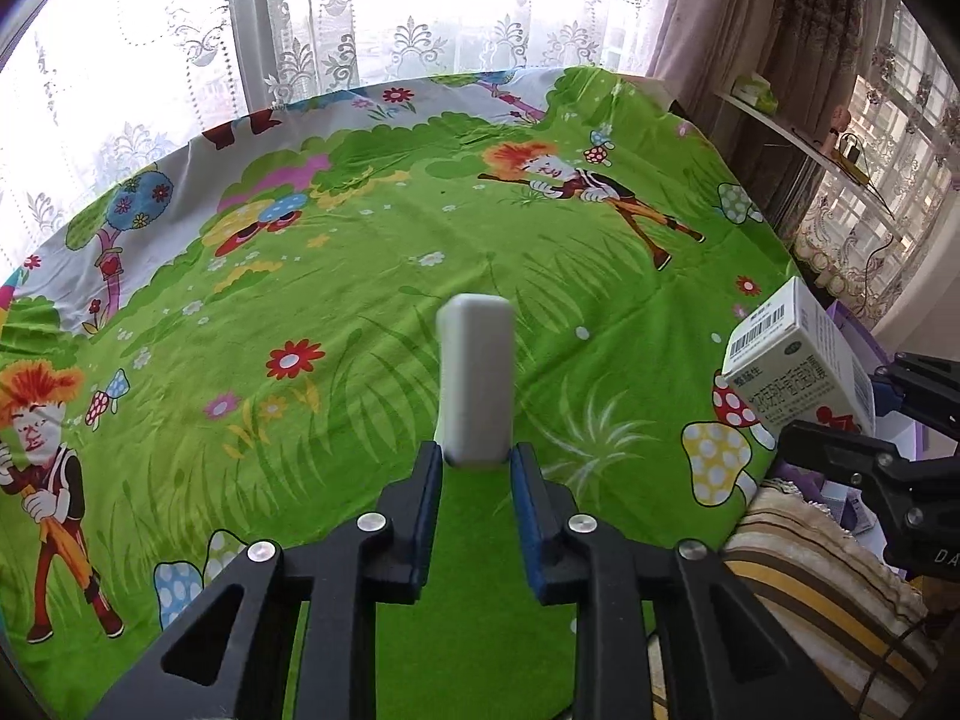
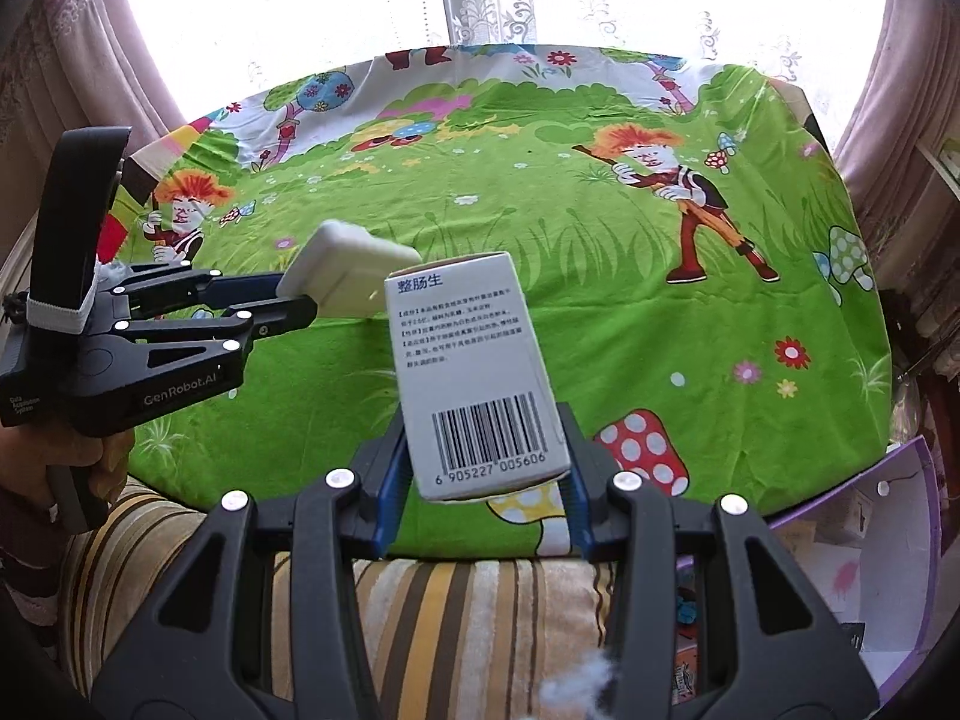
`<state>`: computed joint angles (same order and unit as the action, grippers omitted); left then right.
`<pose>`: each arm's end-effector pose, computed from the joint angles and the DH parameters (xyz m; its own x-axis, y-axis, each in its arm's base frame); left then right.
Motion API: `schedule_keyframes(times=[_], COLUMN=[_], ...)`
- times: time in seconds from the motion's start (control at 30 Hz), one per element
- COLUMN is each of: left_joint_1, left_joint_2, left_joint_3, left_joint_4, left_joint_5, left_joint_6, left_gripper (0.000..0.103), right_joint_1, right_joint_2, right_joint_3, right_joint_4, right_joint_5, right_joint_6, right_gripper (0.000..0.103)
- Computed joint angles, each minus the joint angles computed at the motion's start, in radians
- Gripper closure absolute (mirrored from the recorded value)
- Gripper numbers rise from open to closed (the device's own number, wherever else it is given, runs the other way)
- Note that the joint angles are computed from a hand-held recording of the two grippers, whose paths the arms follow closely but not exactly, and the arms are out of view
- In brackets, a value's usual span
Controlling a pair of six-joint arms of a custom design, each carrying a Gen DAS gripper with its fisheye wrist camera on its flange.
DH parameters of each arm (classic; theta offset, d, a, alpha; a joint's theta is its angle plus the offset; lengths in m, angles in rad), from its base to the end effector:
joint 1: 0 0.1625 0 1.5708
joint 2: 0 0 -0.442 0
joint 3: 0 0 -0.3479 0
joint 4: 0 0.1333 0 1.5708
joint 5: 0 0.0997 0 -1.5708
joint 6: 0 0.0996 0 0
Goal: Organize rigid objects
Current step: 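Grasp the white holder with the left gripper while the right carries the barcode box to the purple box, then lower the white holder into the purple box and open both grippers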
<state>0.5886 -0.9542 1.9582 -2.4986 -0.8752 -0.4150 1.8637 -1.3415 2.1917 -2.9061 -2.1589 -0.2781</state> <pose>-0.3363 -0.4615 0.1458 -0.6873 0.3859 -0.6154 0.6034 0.7749 -0.1880 0.2066 -0.4149 0.3047 -0.7677 -0.2253 0.5999 -0.4848 0.8165 -0.3136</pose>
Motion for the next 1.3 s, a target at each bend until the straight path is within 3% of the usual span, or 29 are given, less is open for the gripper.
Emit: schedule_keyframes(times=[0.17,0.23,0.27,0.3,0.47,0.63,0.73,0.87,0.93,0.97,1.0,1.1,1.3], left_joint_1=[-0.029,-0.025,-0.022,-0.019,0.038,0.139,0.158,0.159,0.17,0.168,0.164,0.141,0.043], left_joint_2=[-0.004,-0.005,0.0,0.008,0.097,0.163,0.206,0.287,0.304,0.31,0.309,0.315,0.306], left_joint_3=[0.025,0.02,0.011,0.009,-0.095,-0.243,-0.296,-0.38,-0.407,-0.411,-0.41,-0.418,-0.367], left_joint_4=[-0.021,-0.021,-0.012,-0.033,-0.058,-0.015,0.017,0.157,0.204,0.21,0.198,0.22,0.1], left_joint_5=[0.006,0.024,0.044,0.064,0.076,-0.011,-0.04,0.068,0.05,0.05,0.036,0.005,-0.115], left_joint_6=[-0.012,-0.027,-0.047,-0.046,0.068,0.09,0.083,0.034,-0.001,-0.004,0.007,0.002,-0.001], left_gripper=[0.077,0.058,0.032,0.02,0.019,0.019,0.019,0.019,0.022,0.034,0.039,0.039,0.039], right_joint_1=[-0.018,-0.029,-0.035,-0.043,-0.085,-0.139,-0.192,-0.265,-0.291,-0.304,-0.319,-0.354,-0.384], right_joint_2=[-0.092,-0.134,-0.156,-0.18,-0.311,-0.44,-0.505,-0.559,-0.579,-0.589,-0.599,-0.62,-0.642], right_joint_3=[0.049,0.07,0.079,0.086,0.101,0.102,0.104,0.112,0.121,0.124,0.126,0.135,0.146], right_joint_4=[0.01,0.018,0.024,0.033,0.089,0.142,0.171,0.193,0.197,0.204,0.208,0.207,0.187], right_joint_5=[-0.003,-0.006,-0.009,-0.009,-0.022,-0.057,-0.074,-0.084,-0.085,-0.08,-0.076,-0.068,-0.063], right_joint_6=[0.008,0.006,0.006,0.008,0.011,-0.009,-0.02,-0.039,-0.051,-0.057,-0.062,-0.068,-0.091], right_gripper=[0.056,0.056,0.056,0.056,0.056,0.056,0.055,0.055,0.056,0.056,0.056,0.056,0.056])
